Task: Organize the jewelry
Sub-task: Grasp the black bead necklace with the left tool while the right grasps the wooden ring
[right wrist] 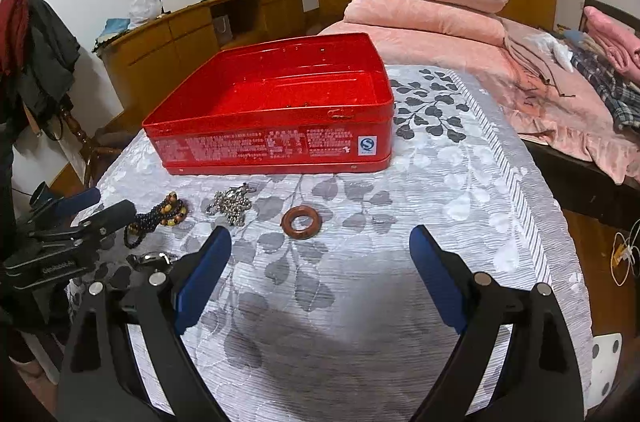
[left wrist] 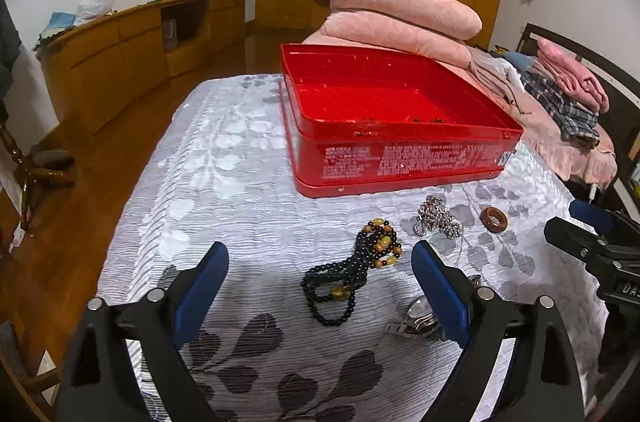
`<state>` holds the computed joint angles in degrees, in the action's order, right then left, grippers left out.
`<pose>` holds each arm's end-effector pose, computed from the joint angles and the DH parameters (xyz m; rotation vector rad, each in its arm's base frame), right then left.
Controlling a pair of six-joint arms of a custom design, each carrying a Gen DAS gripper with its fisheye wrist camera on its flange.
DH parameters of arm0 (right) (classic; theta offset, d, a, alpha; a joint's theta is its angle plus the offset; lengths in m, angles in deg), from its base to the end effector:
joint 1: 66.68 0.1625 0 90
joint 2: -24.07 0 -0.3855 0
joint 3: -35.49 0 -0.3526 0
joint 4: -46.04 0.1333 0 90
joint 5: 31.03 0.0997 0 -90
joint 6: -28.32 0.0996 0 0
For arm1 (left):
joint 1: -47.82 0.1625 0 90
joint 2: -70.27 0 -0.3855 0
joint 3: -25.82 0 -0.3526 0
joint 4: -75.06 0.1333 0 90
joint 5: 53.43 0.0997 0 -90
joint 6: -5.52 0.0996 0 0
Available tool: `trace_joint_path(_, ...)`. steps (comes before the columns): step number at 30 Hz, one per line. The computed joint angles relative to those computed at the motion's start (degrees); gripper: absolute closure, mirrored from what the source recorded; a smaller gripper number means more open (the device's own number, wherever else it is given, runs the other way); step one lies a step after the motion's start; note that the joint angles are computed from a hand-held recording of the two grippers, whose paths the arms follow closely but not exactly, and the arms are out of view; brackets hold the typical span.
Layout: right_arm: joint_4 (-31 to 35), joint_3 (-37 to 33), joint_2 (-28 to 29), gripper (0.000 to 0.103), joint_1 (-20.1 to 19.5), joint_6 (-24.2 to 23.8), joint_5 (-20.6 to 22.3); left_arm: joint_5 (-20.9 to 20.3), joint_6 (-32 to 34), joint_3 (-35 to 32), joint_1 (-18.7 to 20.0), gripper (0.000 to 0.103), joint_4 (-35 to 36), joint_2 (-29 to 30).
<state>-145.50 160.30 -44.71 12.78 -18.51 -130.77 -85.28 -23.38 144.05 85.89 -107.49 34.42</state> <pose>0.0273 -0.4897 0.2318 0.6928 -2.4006 0.8167 -0.2330 -0.4593 0.0047 0.3461 2.2665 -0.9806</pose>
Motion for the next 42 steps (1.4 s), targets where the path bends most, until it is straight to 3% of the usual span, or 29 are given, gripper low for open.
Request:
trace_joint_path(9, 1.02, -0.39, 0.27, 0.015, 0.07, -0.07, -0.06, -1.77, 0.58, -1.87, 1.02, 0.013, 2.61, 0.43)
trace_joint_path(12, 1.23, -0.63, 0.39, 0.015, -0.03, 0.02, -0.02, -2.88, 0.75, -2.74, 1.50, 0.019, 4.21, 0.58)
trace_joint_path(19, 1.67, -1.00, 0.81, 0.015, -0.18, 0.06, 0.14, -7.51, 0.71, -4.51, 3.39, 0.048, 6.77, 0.66)
trace_joint_path(22, 2.35, -1.36, 1.16, 0.015, -0.12, -0.11, 0.28, -7.15, 0.00, -4.61, 3.38, 0.062, 7.50, 0.64)
trace_joint_path(26, 3.72, -1.80, 1.71, 0.022, 0.18, -0.40, 0.28, -7.09, -0.17, -4.32, 3.42, 0.068, 7.34, 0.42)
trace_joint_path(33, 6.51, -3.74, 3.30, 0.035, 0.82, -0.21, -1.40, -6.75, -0.22, -4.85, 3.34, 0.068, 8.91, 0.38)
trace_joint_path(39, 8.65, -6.08, 5.12, 0.047, 1.35, 0.74, -3.03, -6.36, 0.47, -6.69, 3.78, 0.060, 10.76, 0.89)
trace_joint_path(42, 10.37, -7.12, 5.77, 0.058, 1.44, 1.43, -3.52, -6.15, 0.93, -7.74, 4.04, 0.060, 11.18, 1.45)
